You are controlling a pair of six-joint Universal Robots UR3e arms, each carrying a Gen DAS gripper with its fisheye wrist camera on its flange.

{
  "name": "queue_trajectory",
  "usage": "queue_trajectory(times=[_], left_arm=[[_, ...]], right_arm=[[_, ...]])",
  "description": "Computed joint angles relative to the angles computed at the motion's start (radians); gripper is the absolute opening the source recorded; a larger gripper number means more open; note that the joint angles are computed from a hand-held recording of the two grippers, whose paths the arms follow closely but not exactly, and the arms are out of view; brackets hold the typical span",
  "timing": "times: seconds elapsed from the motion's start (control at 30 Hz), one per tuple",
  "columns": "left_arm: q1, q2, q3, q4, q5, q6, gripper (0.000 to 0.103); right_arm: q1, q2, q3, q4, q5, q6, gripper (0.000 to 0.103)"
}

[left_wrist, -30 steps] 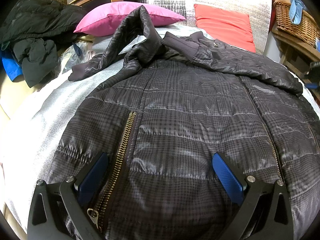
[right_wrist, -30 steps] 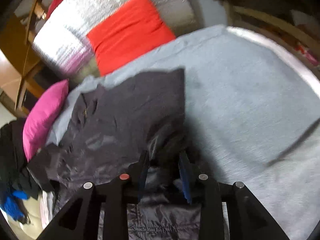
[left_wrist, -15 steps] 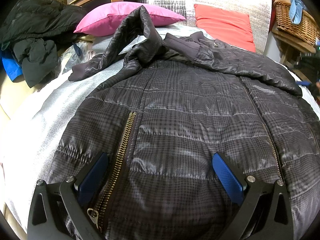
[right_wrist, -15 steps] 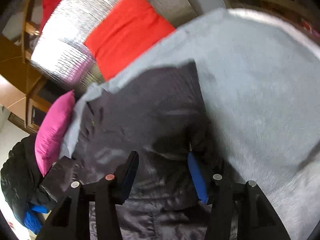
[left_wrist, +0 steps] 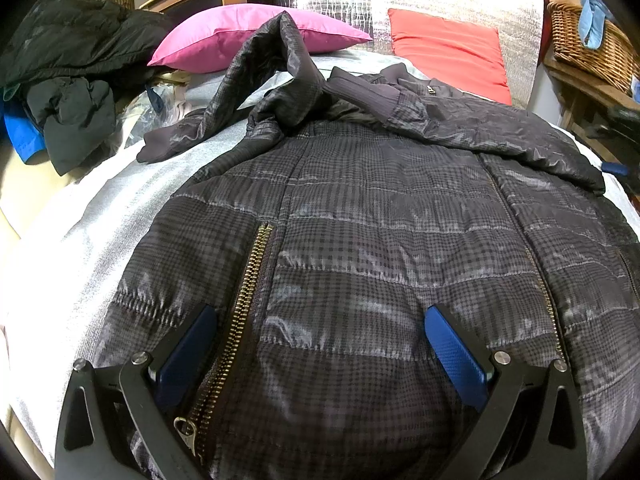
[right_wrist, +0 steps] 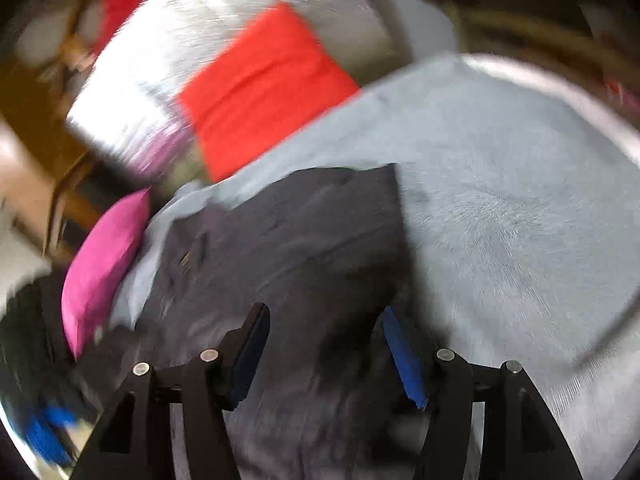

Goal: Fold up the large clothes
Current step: 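Grasp the other jacket sleeve cuff with the left tool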

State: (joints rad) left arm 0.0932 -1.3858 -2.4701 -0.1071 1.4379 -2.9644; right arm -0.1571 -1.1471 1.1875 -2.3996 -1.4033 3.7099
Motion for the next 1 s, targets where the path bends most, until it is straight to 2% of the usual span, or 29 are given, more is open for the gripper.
queue_trajectory(times=[0.13, 0.2, 0.27, 0.37, 0.43, 0.53, 0.6, 0.67, 0.77, 0.8, 0.83, 0.93, 1.0], left_arm=[[0.011, 0.002, -0.003, 0.000, -0.015, 0.007, 0.103], [0.012, 0.007, -0.001, -0.011, -0.019, 0.009, 0.103], [0.016, 0.008, -0.005, -0.011, -0.027, 0.012, 0.103], [0.037, 0.028, -0.005, -0.043, -0.057, 0.025, 0.103], [0.036, 0.048, 0.017, -0.104, -0.059, 0.030, 0.103], [0.106, 0.136, 0.090, -0.320, -0.131, 0.032, 0.103], [0.237, 0.222, 0.167, -0.500, -0.272, 0.058, 0.103], [0.334, 0.203, 0.282, -0.615, -0.366, 0.077, 0.103], [0.422, 0.001, 0.512, -0.699, -0.450, 0.040, 0.103], [0.430, -0.076, 0.594, -0.729, -0.449, 0.006, 0.103], [0.471, -0.181, 0.680, -0.757, -0.517, -0.020, 0.103], [0.505, -0.495, 0.994, -0.907, -0.601, -0.111, 0.103], [0.516, -0.624, 1.133, -0.952, -0.623, -0.202, 0.102]], right_arm=[[0.140, -0.208, 0.324, -0.174, -0.064, -0.058, 0.063], [0.207, -0.274, 0.444, -0.237, -0.137, -0.069, 0.063], [0.271, -0.265, 0.487, -0.285, -0.203, -0.056, 0.064], [0.301, -0.252, 0.530, -0.331, -0.228, -0.053, 0.064], [0.272, -0.283, 0.589, -0.381, -0.183, -0.034, 0.064], [0.242, -0.319, 0.659, -0.421, -0.159, 0.006, 0.066], [0.216, -0.310, 0.681, -0.455, -0.112, 0.020, 0.066], [0.210, -0.316, 0.701, -0.479, -0.098, 0.025, 0.067], [0.206, -0.313, 0.709, -0.500, -0.083, 0.023, 0.070], [0.203, -0.309, 0.712, -0.511, -0.072, 0.023, 0.072], [0.197, -0.309, 0.721, -0.526, -0.059, 0.025, 0.072], [0.182, -0.312, 0.746, -0.566, -0.031, 0.035, 0.072], [0.175, -0.315, 0.757, -0.581, -0.020, 0.038, 0.072]])
